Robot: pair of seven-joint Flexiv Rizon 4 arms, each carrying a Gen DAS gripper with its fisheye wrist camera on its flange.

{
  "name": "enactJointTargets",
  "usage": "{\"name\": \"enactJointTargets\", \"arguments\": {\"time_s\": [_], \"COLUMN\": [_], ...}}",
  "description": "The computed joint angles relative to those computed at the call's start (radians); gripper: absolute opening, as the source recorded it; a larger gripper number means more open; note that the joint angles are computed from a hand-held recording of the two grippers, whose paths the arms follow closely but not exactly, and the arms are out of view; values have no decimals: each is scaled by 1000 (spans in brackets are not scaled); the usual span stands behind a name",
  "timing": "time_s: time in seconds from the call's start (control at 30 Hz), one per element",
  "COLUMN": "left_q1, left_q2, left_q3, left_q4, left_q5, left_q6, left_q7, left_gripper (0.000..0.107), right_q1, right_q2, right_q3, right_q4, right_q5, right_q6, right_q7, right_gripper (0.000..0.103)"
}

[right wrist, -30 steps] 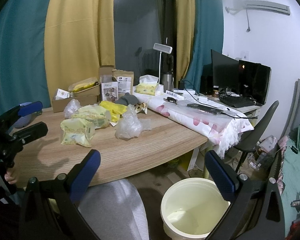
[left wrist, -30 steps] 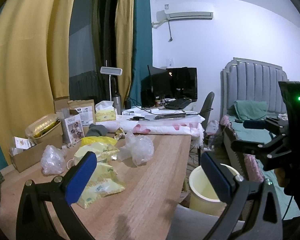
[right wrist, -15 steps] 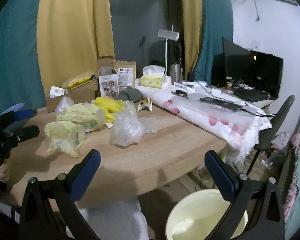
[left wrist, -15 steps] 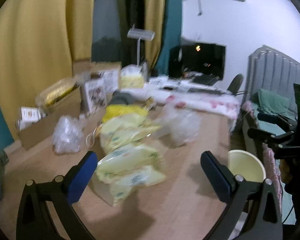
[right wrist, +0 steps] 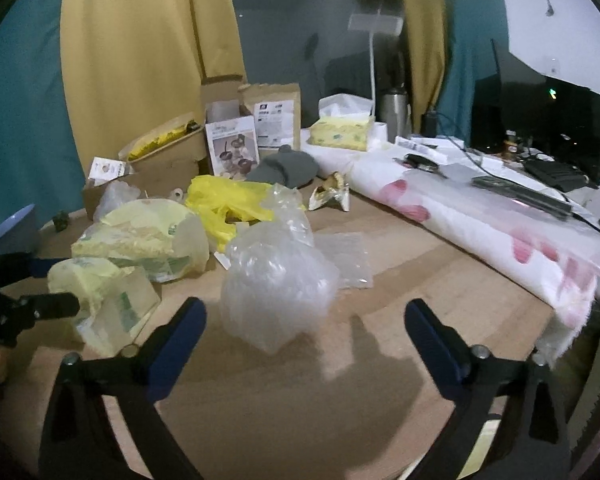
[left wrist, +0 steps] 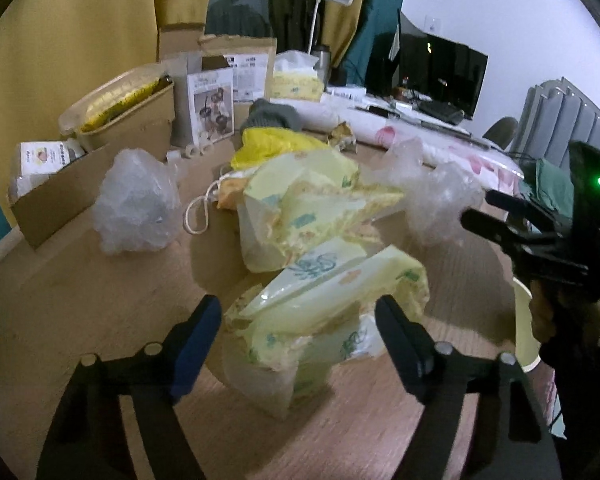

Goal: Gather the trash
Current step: 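Grasp the pale yellow printed bag with the left gripper while the right gripper grasps a clear plastic bag, then carry both bags over the cream bin and open both grippers to drop them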

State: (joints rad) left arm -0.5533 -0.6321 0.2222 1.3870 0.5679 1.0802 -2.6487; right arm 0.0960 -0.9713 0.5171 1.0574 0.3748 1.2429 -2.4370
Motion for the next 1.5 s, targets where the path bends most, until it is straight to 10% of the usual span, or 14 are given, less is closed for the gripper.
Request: {"name": "enactJointTargets", "arguments": {"time_s": [0.2,0.43,1.07,1.5], "left_q1": [6,-32,-167,-173], "left_q2": [-10,6,-8,-212], "left_q3": [-14,4,-24,-48], "left_q4": [-13,-12,-150,-460], "left_q5": [-25,22,247,151], "left_q6": [-26,-27,-185,-214], "left_q7": [35,-31,-239,-91], "left_gripper": [37,22,21,21], "right_q1": [36,-21,-327,-399], "right_q2": [-28,5,162,160], "right_q3": [-35,18,209,21], "right_q4": [-54,5,214,189], "right_q5": [-18,29,346,502], "right_q6": [-37,5,5,-126], "right_q7": [42,-18,-398,-425], "right_gripper": [41,19,17,17]}}
